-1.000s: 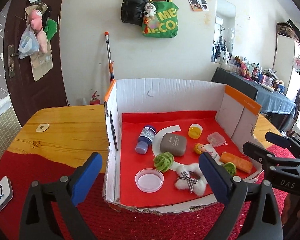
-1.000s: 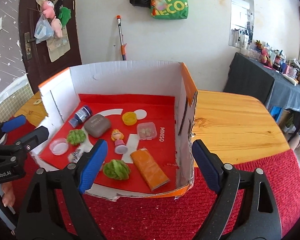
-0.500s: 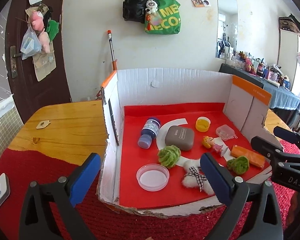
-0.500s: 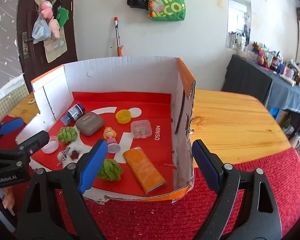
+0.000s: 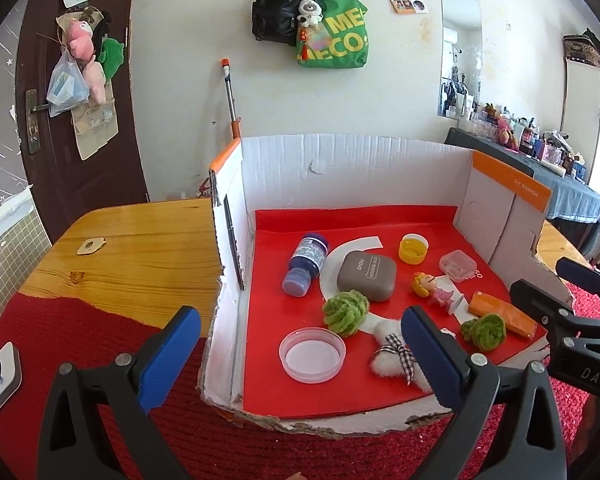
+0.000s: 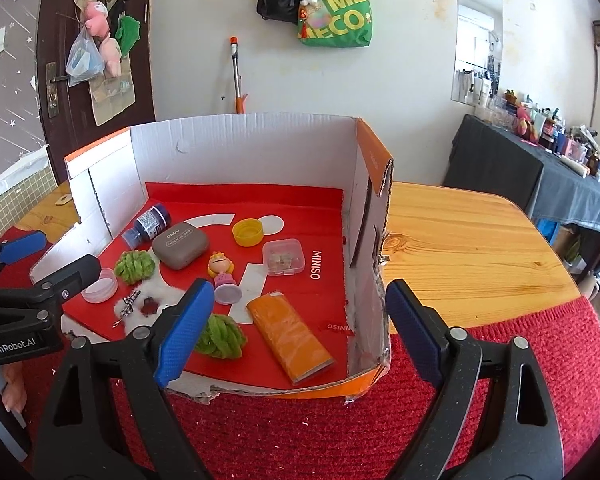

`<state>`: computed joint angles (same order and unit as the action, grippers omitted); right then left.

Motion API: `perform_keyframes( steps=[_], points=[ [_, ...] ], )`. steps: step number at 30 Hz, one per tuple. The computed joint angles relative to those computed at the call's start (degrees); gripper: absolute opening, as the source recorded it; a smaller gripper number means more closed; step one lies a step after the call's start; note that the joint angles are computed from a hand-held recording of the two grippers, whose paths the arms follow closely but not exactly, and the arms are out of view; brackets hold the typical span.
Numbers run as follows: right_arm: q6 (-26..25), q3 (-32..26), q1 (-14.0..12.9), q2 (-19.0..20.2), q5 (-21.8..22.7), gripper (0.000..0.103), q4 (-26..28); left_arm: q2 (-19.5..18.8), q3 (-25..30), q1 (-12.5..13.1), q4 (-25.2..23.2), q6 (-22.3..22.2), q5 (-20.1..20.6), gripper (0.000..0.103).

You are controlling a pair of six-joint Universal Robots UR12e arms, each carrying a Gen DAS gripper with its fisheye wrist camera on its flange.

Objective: Organize objects

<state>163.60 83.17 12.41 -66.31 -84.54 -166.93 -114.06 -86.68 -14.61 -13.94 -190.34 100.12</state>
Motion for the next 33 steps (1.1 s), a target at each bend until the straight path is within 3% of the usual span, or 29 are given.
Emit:
perform_keyframes(
  steps=[5, 7, 33],
  points=[
    [0.6, 0.2, -0.2, -0.1, 0.6, 0.093, -0.6, 0.0, -0.1, 0.0, 0.4, -0.1, 0.2, 0.103],
    [-2.0, 0.3, -0.7, -0.2, 3.5, 0.093, -0.1, 0.0, -0.1, -0.1, 0.4, -0.2, 0.4, 0.103],
    [-2.5, 0.3, -0.5, -0.3, 3.5, 0.093, 0.0, -0.1, 0.1, -0.2, 0.4, -1.0, 1.2, 0.103]
  ],
)
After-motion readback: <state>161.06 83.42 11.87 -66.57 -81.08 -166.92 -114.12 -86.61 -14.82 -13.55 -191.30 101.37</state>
